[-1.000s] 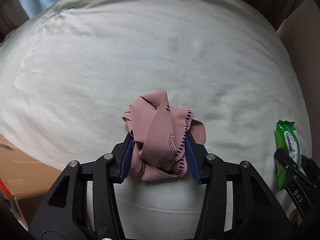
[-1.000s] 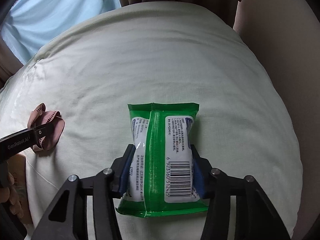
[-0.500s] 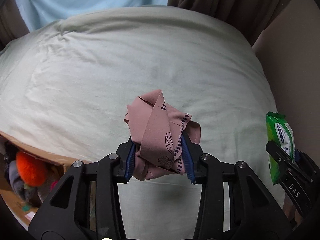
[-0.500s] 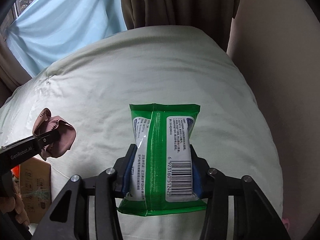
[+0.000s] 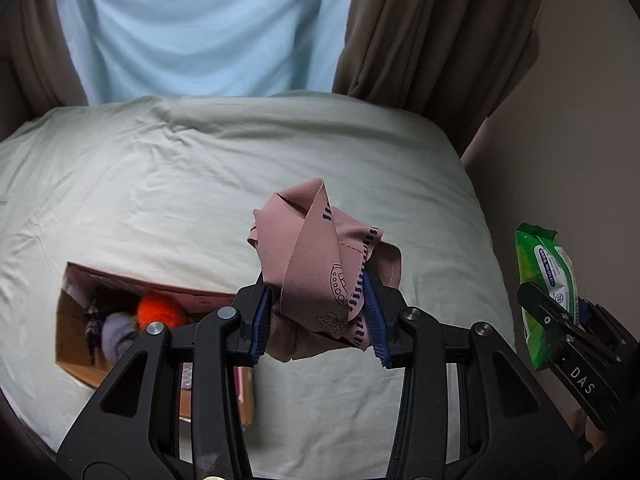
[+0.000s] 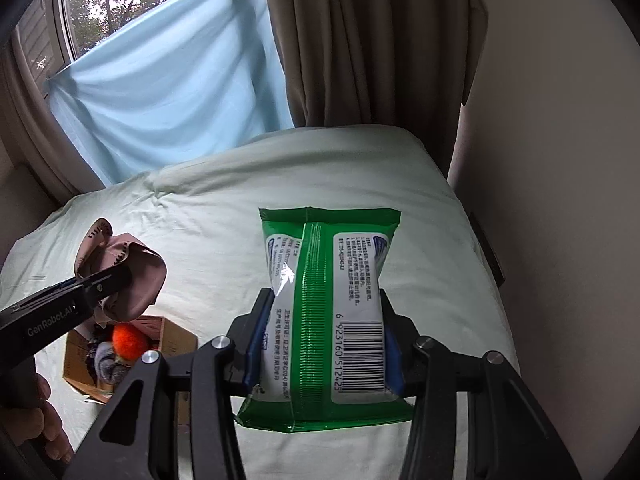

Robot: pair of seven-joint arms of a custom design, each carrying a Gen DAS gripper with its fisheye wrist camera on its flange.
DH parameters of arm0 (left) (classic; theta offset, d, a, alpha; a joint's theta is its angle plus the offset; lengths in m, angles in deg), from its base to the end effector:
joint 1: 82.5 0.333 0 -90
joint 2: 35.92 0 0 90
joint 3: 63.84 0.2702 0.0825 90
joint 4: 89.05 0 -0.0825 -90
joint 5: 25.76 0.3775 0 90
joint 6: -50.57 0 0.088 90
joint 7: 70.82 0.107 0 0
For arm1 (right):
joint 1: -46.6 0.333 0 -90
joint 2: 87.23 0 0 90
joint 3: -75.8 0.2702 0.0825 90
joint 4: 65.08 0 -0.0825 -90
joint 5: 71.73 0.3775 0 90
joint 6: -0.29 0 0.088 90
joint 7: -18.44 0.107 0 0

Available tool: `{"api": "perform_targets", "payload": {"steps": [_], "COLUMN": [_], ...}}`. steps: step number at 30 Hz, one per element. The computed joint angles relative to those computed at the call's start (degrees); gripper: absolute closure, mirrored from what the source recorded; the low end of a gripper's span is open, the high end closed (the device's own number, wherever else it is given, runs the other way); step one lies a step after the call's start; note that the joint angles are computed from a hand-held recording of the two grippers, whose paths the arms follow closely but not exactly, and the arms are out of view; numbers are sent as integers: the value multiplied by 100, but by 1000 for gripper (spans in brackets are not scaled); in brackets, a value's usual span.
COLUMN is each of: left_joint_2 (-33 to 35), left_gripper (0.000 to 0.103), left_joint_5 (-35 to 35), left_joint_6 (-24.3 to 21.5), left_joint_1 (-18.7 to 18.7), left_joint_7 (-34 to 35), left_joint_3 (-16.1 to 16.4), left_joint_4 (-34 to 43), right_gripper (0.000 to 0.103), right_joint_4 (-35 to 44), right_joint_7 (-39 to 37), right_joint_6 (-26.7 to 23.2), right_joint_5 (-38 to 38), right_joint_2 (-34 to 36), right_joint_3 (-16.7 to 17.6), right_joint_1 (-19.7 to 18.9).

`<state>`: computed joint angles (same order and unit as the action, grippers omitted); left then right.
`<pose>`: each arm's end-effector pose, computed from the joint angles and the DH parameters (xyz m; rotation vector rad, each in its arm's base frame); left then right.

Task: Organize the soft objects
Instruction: 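Carry the pink scrunchie and wipes packet over the box and release both inside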

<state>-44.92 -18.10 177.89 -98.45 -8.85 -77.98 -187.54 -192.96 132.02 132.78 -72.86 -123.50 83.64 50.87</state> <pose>0.4748 -0.2830 0.6657 -1.8109 1.9838 -0.8136 0.4125 0.1026 0.6453 -1.5975 1.9312 -0.5452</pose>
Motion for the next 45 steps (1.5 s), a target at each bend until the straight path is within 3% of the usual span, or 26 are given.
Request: {"api": "perform_targets", "payload": {"steps": [7, 13, 18, 25, 34, 45], "left_joint_2": [-1079, -1751, -1970, -1708, -1113, -836], "left_gripper": [66, 66, 66, 66, 66, 66], "left_joint_5": [-344, -620, -825, -1151, -1497, -1248], "left_joint_6": [-238, -367, -524, -762, -872, -595], "left_joint_1": [214, 465, 772, 1247, 1761, 1938], "left_joint_7": [285, 873, 1574, 2631, 3389, 3810], "left_joint_3": [383, 843, 1276, 1709, 1734, 1468], "left_joint_4": [-530, -1040, -1319, -1481, -1626, -2229], "right_gripper": [59, 59, 59, 59, 59, 59], "right_joint_4": [785, 1686, 2504, 3489, 4027, 4020], "right_joint_7": [193, 670, 1364, 2382, 3026, 3074], "right_joint_6": [-494, -718, -901, -1209, -1369, -1171], "right_joint_5": [90, -158, -487, -1029, -872, -165], "right_joint_2": [100, 736, 1581, 2861, 3963, 4636], "right_joint_3": [327, 769, 1066, 1283, 893, 232], "right_joint_1": [326, 621, 935, 1488, 2251, 2797]}}
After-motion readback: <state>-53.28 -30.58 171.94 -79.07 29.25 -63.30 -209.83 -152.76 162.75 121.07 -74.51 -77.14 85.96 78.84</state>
